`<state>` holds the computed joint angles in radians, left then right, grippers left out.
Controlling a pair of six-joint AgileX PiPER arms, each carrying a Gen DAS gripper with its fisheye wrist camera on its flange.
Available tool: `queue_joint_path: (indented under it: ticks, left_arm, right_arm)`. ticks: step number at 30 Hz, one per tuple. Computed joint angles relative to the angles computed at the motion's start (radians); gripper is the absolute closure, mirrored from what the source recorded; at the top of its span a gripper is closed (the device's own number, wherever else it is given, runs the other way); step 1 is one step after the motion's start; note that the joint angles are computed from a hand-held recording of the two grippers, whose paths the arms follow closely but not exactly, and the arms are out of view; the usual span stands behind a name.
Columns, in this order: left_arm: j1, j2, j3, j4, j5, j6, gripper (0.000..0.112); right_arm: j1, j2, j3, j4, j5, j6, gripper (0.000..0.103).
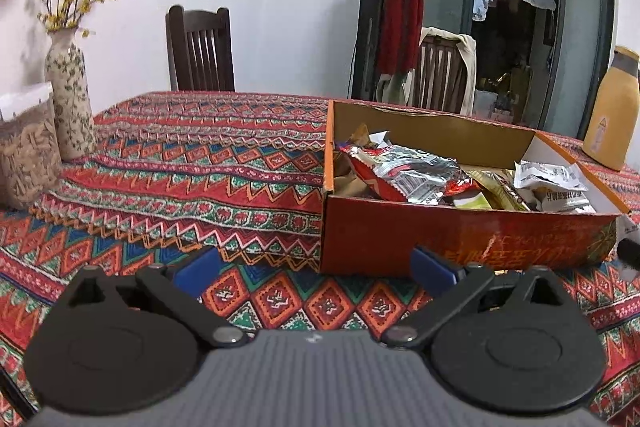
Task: Organize snacks
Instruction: 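Hold the white packet in the right gripper while the left grasps a white-gold cookie packet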
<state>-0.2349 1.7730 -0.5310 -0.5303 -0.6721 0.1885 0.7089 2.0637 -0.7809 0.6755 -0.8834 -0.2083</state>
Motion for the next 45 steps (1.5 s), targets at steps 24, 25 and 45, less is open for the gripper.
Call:
queue_joint_path:
  ticks: [24,25,45]
  left_arm:
    - [-0.313,0.082,-0.325,-0.799,0.180,0.731,0.009]
    - [-0.316,0.092,-0.336,-0.822,0.183,0.751,0.009]
    - [-0.300,0.180,-0.389,-0.811,0.250,0.715,0.051]
  right_arm:
    - [-0.008,-0.004,0.014,-0.018,-0.017,0.047,0.060]
    - [-0.008,-0.004,0.013,-0.019,-0.016,0.048,0.060]
    - [-0.027,-0.001,0.008,-0.067,0.007,0.069,0.060]
